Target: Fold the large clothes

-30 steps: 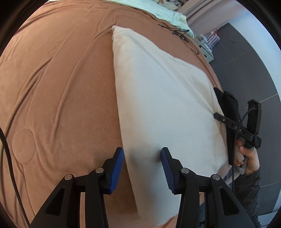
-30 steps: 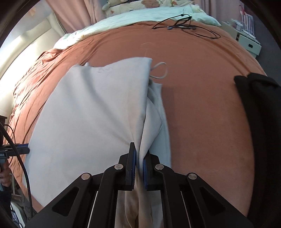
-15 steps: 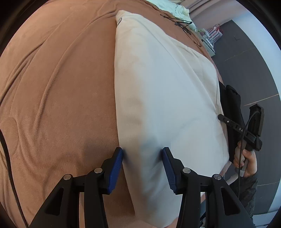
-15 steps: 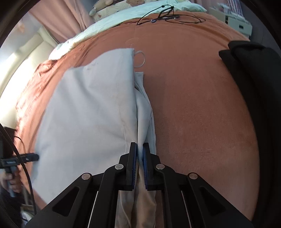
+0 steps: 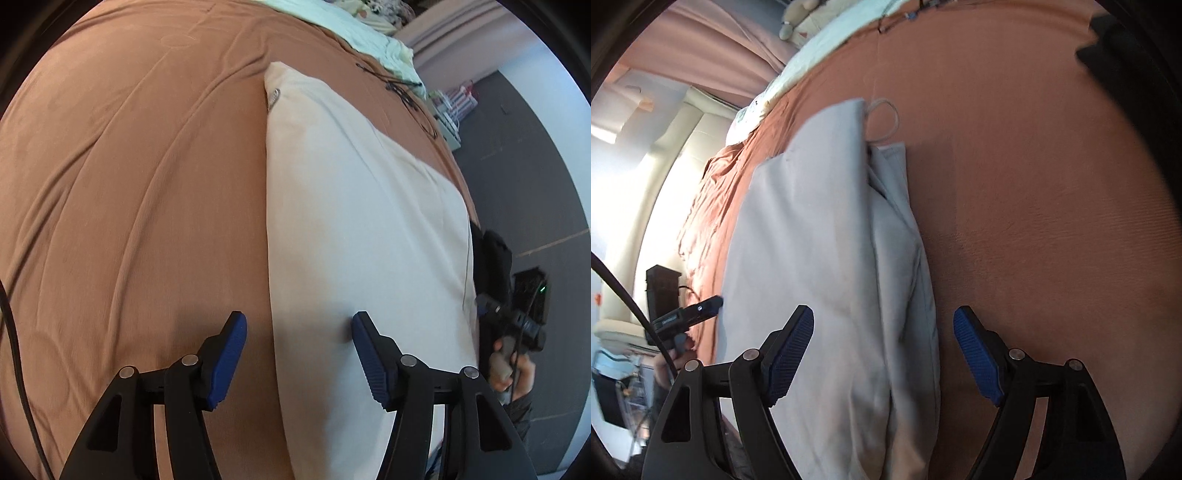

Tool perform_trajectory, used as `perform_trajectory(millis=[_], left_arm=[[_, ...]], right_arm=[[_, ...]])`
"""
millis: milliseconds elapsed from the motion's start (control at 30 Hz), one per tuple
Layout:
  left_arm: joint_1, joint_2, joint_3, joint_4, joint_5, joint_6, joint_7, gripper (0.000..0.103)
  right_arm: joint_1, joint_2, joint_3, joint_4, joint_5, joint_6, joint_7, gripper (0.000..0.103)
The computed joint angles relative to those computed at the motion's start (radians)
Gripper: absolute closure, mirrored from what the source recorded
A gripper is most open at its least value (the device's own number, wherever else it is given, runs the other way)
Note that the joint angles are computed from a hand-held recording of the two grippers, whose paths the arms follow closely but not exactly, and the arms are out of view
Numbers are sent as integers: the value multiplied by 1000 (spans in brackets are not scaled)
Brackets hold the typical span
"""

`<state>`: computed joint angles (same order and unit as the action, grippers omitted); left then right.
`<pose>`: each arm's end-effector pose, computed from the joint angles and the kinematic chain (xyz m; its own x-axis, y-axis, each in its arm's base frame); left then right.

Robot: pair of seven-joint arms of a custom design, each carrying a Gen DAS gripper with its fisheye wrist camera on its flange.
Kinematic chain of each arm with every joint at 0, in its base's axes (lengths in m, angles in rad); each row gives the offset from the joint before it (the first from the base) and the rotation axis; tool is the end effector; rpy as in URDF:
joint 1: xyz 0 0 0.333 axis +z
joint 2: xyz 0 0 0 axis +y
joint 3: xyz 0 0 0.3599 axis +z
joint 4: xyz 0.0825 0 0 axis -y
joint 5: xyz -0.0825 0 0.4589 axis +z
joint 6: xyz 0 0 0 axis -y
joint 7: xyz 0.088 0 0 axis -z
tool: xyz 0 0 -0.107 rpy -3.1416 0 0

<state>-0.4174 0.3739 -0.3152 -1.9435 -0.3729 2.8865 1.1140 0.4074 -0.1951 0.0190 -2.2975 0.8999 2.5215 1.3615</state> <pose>0.5678 -0.4593 0.3509 0.0212 -0.8415 0.5398 -0.9515 -0.1828 -0.2476 0.5225 0.2296 0.4756 0.0966 -0.7720 -0.6283 -0.9536 0.1090 -0.2805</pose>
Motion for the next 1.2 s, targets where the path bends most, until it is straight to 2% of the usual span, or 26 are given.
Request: perform_trajectory(millis=[133, 300, 400, 533, 667, 767, 833, 967, 1067, 1200], left_arm=[[34, 47, -19, 51, -26, -7, 53, 42], [54, 101, -25, 116, -49, -17, 92, 42], [68, 133, -36, 149, -66, -22, 122, 42], [98, 174, -66, 187, -109, -13, 174, 42], [94, 205, -59, 230, -119, -16, 187, 42], [97, 225, -61, 259, -130, -28, 191, 42], [93, 226, -55, 264, -131, -31, 185, 43], [58, 188, -16, 231, -99, -35, 139, 59], [63, 158, -20, 203, -103, -30, 118, 68], [37, 104, 5, 167, -65, -19, 86, 81]], right_arm=[[-10, 76, -26, 63, 166, -76, -128, 26], [-71, 176, 0, 154, 286, -145, -224, 26], [-106, 237, 25, 218, 291, -181, -241, 27], [-141, 303, 55, 282, 262, -204, -228, 39], [-164, 324, 77, 310, 220, -214, -218, 46], [-166, 294, 85, 284, 189, -193, -216, 63], [-153, 255, 91, 259, 176, -170, -200, 82], [-107, 195, 99, 246, 79, -104, -185, 88], [-75, 160, 98, 233, 14, -58, -139, 90], [-29, 88, 93, 182, -1, 15, -127, 91]])
